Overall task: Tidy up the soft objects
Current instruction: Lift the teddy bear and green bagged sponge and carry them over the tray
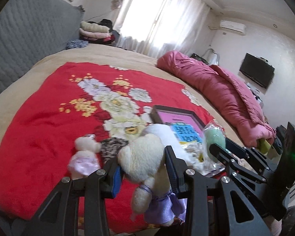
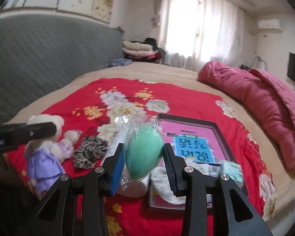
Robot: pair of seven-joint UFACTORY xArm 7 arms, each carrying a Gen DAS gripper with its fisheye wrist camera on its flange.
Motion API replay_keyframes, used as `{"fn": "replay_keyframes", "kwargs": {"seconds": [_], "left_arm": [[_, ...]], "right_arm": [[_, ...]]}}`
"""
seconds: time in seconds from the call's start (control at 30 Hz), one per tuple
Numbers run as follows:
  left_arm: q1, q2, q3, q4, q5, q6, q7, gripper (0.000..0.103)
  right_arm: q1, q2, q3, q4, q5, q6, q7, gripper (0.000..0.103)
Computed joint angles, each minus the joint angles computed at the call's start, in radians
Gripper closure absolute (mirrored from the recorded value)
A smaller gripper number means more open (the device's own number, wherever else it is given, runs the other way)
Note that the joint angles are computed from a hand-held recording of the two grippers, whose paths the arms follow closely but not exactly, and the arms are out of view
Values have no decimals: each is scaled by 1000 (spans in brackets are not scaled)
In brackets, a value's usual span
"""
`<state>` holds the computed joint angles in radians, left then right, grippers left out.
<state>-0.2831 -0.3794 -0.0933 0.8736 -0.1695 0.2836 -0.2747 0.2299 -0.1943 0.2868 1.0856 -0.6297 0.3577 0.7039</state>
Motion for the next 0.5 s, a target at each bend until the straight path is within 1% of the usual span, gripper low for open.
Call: {"fn": "replay_keyframes", "kwargs": {"seconds": [0.07, 0.17, 0.27, 0.37, 0.5], "left_arm": [[-7, 20, -10, 25, 3, 5, -3, 64], [-9, 47, -35, 60, 22, 10, -16, 64], [-15, 75, -51, 100, 38, 17, -30, 64], [-19, 107, -65, 142, 60, 20, -39, 64], [-24, 164, -79, 212, 85, 28, -56, 64]], "right_arm": [[-18, -23, -7, -21, -5, -15, 30, 63], [-63, -70, 3, -67, -32, -54, 94, 63], [-93, -103, 6, -99, -16, -78, 109, 63], [-159, -131, 41, -118, -41, -95, 166, 63], [-212, -153, 59, -136, -43, -103, 203, 63]]}}
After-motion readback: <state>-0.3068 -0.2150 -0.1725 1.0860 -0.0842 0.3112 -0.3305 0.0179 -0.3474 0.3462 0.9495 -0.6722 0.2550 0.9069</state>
